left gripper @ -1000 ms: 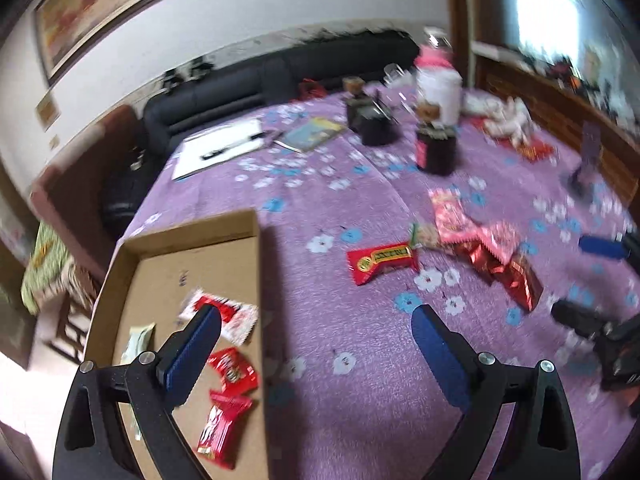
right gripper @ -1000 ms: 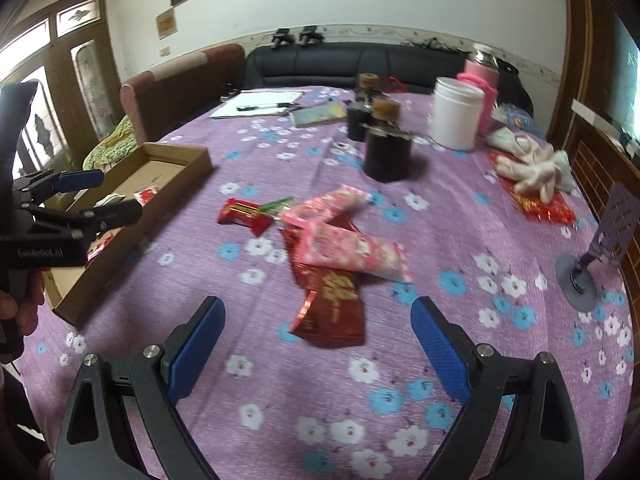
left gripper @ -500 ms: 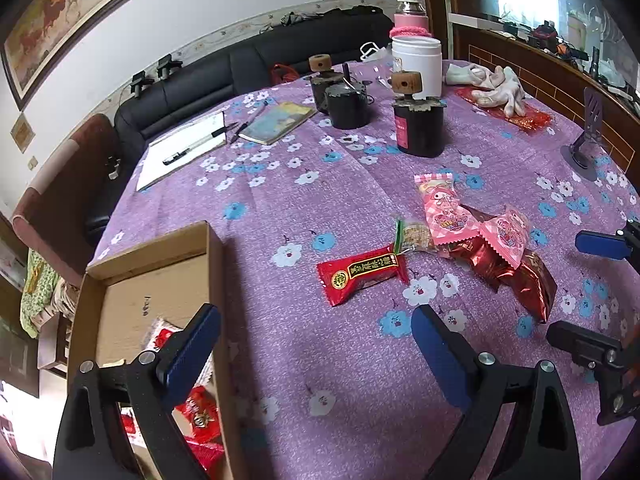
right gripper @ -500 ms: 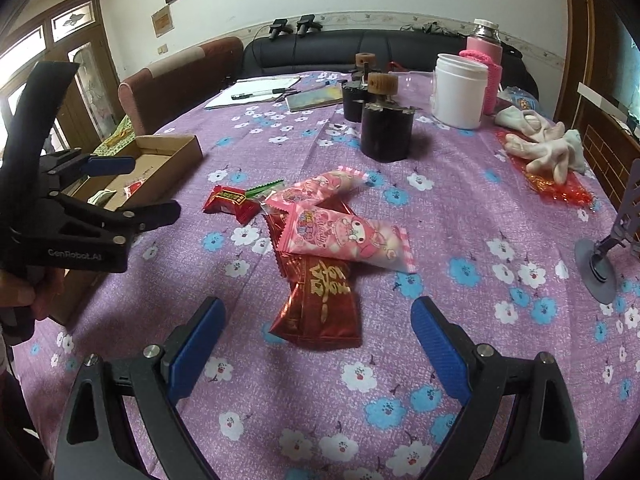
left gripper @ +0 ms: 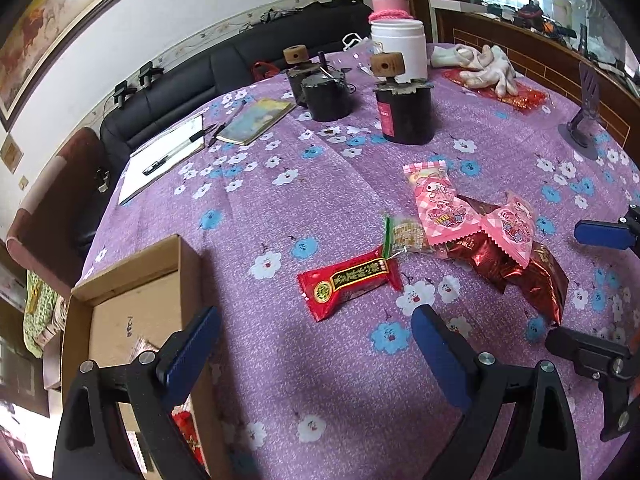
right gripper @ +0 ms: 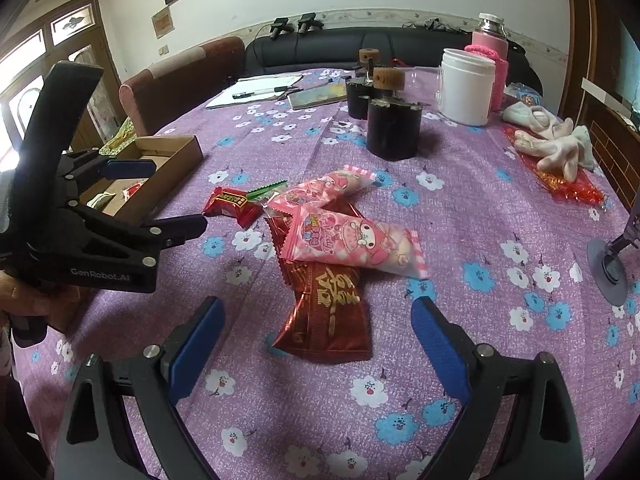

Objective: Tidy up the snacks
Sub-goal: 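Move both open tools back from the tray toward the snack pile, then grasp the brown-red packet with the right tool while the left tool grasps the red bar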

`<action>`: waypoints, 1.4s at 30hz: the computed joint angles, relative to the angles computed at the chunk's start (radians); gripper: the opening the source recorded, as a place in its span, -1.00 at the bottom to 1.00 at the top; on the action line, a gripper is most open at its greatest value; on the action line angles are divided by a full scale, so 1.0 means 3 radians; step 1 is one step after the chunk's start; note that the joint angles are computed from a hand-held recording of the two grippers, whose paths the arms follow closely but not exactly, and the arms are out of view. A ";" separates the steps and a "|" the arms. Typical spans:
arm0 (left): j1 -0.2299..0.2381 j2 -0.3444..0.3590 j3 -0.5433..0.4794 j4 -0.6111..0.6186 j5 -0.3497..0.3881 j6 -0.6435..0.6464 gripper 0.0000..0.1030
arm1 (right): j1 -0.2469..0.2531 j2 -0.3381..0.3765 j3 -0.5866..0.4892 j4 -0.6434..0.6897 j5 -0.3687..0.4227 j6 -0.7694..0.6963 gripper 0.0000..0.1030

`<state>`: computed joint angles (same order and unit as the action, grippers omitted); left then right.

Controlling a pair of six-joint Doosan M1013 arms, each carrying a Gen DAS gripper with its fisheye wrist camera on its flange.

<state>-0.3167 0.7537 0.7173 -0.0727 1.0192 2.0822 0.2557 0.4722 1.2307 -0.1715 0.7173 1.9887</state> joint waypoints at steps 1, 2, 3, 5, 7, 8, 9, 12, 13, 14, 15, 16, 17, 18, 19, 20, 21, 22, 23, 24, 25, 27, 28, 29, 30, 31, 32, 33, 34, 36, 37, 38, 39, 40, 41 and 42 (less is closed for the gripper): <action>-0.0004 0.0005 -0.0006 -0.0006 0.0000 0.0011 0.90 | -0.0001 0.0001 0.0002 0.0002 -0.0002 0.0007 0.81; -0.0011 0.0018 -0.0023 -0.0006 0.0012 0.0020 0.90 | -0.0002 0.0002 0.0005 0.0006 -0.0003 0.0010 0.81; -0.0016 0.0024 -0.0029 0.0004 0.0013 0.0022 0.90 | -0.0002 0.0004 0.0004 0.0008 0.0000 0.0011 0.81; -0.0024 0.0031 -0.0033 0.0005 0.0009 0.0035 0.90 | -0.0004 0.0009 0.0003 0.0007 -0.0001 0.0016 0.81; -0.0029 0.0043 -0.0047 -0.0010 0.0022 0.0068 0.90 | -0.0005 0.0014 -0.0001 0.0000 -0.0002 0.0027 0.81; -0.0033 0.0055 -0.0062 -0.0017 0.0037 0.0096 0.90 | -0.0005 0.0019 -0.0006 0.0001 -0.0001 0.0028 0.81; -0.0037 0.0063 -0.0072 -0.0019 0.0046 0.0120 0.90 | -0.0005 0.0018 -0.0005 0.0002 -0.0004 0.0021 0.81; -0.0046 0.0104 -0.0129 -0.0034 0.0110 0.0244 0.90 | 0.0000 0.0035 -0.0028 -0.0030 0.0015 0.0021 0.81; -0.0044 0.0122 -0.0154 -0.0069 0.0145 0.0313 0.90 | 0.0000 0.0040 -0.0035 -0.0031 0.0020 0.0019 0.81; -0.0041 0.0135 -0.0175 -0.0110 0.0179 0.0360 0.90 | -0.0001 0.0045 -0.0041 -0.0027 0.0019 0.0019 0.81; -0.0036 0.0152 -0.0202 -0.0156 0.0222 0.0406 0.90 | -0.0002 0.0050 -0.0047 -0.0027 0.0021 0.0020 0.81; -0.0032 0.0166 -0.0224 -0.0182 0.0255 0.0438 0.90 | -0.0003 0.0055 -0.0054 -0.0027 0.0025 0.0021 0.81; -0.0034 0.0176 -0.0233 -0.0166 0.0261 0.0446 0.90 | -0.0006 0.0062 -0.0063 -0.0019 0.0029 0.0016 0.81; -0.0037 0.0180 -0.0233 -0.0137 0.0254 0.0441 0.90 | -0.0007 0.0069 -0.0073 -0.0017 0.0038 0.0020 0.81; -0.0041 0.0188 -0.0239 -0.0094 0.0239 0.0417 0.90 | -0.0009 0.0078 -0.0085 -0.0010 0.0051 0.0022 0.81; -0.0041 0.0201 -0.0260 -0.0069 0.0243 0.0387 0.90 | -0.0015 0.0088 -0.0098 0.0018 0.0062 0.0013 0.81; -0.0038 0.0217 -0.0288 -0.0052 0.0258 0.0350 0.90 | -0.0018 0.0094 -0.0105 0.0036 0.0064 0.0009 0.81; -0.0031 0.0248 -0.0343 -0.0057 0.0292 0.0318 0.90 | -0.0019 0.0098 -0.0109 0.0045 0.0062 0.0010 0.81; -0.0023 0.0275 -0.0394 -0.0087 0.0335 0.0322 0.90 | -0.0019 0.0101 -0.0111 0.0052 0.0060 0.0005 0.81; -0.0017 0.0297 -0.0434 -0.0106 0.0376 0.0333 0.90 | -0.0019 0.0107 -0.0120 0.0063 0.0066 -0.0009 0.81; -0.0015 0.0332 -0.0498 -0.0105 0.0446 0.0341 0.90 | -0.0019 0.0112 -0.0128 0.0074 0.0071 -0.0021 0.81; -0.0011 0.0386 -0.0608 -0.0132 0.0560 0.0361 0.90 | -0.0018 0.0124 -0.0146 0.0097 0.0086 -0.0050 0.81; -0.0012 0.0401 -0.0638 -0.0136 0.0593 0.0372 0.89 | -0.0018 0.0126 -0.0148 0.0100 0.0088 -0.0056 0.81; -0.0009 0.0423 -0.0683 -0.0158 0.0649 0.0391 0.83 | -0.0017 0.0129 -0.0152 0.0095 0.0088 -0.0056 0.80; -0.0001 0.0456 -0.0756 -0.0216 0.0741 0.0415 0.79 | -0.0017 0.0132 -0.0156 0.0101 0.0090 -0.0059 0.74; 0.0005 0.0489 -0.0825 -0.0261 0.0822 0.0425 0.68 | -0.0020 0.0135 -0.0161 0.0119 0.0094 -0.0069 0.63; 0.0015 0.0541 -0.0935 -0.0326 0.0958 0.0417 0.61 | -0.0029 0.0144 -0.0174 0.0176 0.0115 -0.0105 0.57; 0.0016 0.0559 -0.0972 -0.0340 0.1003 0.0402 0.60 | -0.0035 0.0151 -0.0185 0.0216 0.0136 -0.0128 0.47; 0.0017 0.0571 -0.0999 -0.0354 0.1042 0.0390 0.57 | -0.0037 0.0161 -0.0197 0.0236 0.0161 -0.0137 0.43; 0.0026 0.0597 -0.1052 -0.0402 0.1115 0.0380 0.50 | -0.0040 0.0170 -0.0204 0.0225 0.0186 -0.0115 0.38; 0.0031 0.0620 -0.1099 -0.0430 0.1170 0.0374 0.43 | -0.0040 0.0168 -0.0199 0.0218 0.0180 -0.0109 0.36; 0.0038 0.0654 -0.1170 -0.0470 0.1251 0.0362 0.32 | -0.0041 0.0165 -0.0195 0.0219 0.0178 -0.0107 0.35; 0.0047 0.0710 -0.1287 -0.0529 0.1381 0.0338 0.24 | -0.0044 0.0163 -0.0193 0.0224 0.0177 -0.0104 0.30; 0.0051 0.0732 -0.1335 -0.0564 0.1443 0.0331 0.07 | -0.0045 0.0163 -0.0194 0.0216 0.0180 -0.0096 0.20; 0.0053 0.0752 -0.1378 -0.0605 0.1504 0.0330 -0.06 | -0.0045 0.0165 -0.0201 0.0189 0.0196 -0.0077 0.15; 0.0049 0.0746 -0.1371 -0.0601 0.1504 0.0340 -0.10 | -0.0045 0.0167 -0.0206 0.0176 0.0208 -0.0064 0.06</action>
<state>-0.3020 0.9776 0.3059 -0.2530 1.4704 2.1842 0.2421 0.5224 1.1688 -0.1189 0.7798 1.9696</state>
